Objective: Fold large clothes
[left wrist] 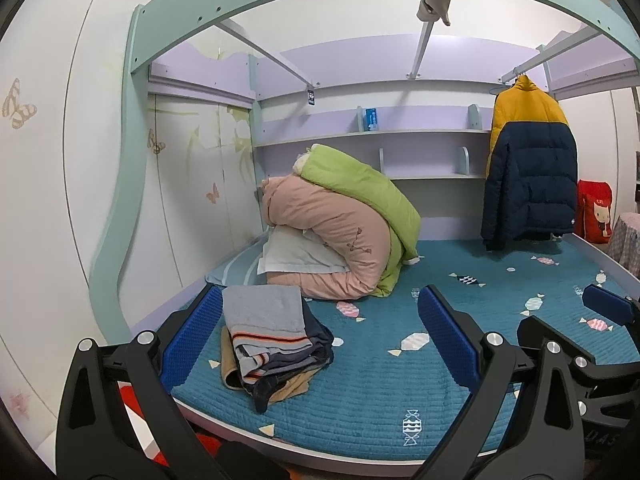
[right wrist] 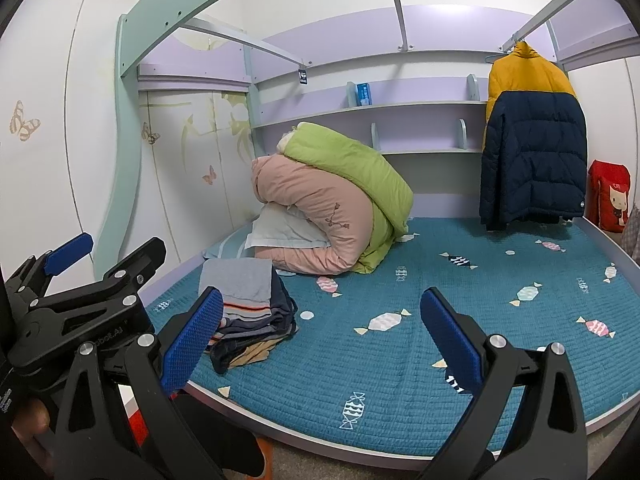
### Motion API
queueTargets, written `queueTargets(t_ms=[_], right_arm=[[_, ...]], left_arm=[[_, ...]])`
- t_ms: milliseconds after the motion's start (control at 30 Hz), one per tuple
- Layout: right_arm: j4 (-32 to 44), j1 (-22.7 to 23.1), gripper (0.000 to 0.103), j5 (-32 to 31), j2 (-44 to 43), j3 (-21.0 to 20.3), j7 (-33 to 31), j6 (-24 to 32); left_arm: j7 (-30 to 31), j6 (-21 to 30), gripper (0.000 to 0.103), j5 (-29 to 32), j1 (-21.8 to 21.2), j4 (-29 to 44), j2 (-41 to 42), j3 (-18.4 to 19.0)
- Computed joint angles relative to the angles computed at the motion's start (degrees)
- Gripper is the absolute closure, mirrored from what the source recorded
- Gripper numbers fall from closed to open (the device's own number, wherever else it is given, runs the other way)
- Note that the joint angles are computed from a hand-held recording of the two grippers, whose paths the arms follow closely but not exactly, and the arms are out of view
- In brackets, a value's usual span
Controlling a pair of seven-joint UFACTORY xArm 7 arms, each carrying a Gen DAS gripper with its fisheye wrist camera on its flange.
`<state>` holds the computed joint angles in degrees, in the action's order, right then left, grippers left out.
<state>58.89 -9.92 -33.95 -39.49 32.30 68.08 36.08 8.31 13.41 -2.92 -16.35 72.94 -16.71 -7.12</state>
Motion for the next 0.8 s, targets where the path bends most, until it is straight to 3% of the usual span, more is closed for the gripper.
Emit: queueTargets(t_ms=[800], right_arm=[[0.55,0.67,0.008,-0.79,1.23,-0.73,-0.19,-0.27]], left_arm=[[-0.03,0.11,0.005,0.25,0.49,0.98,0.99,-0.03]])
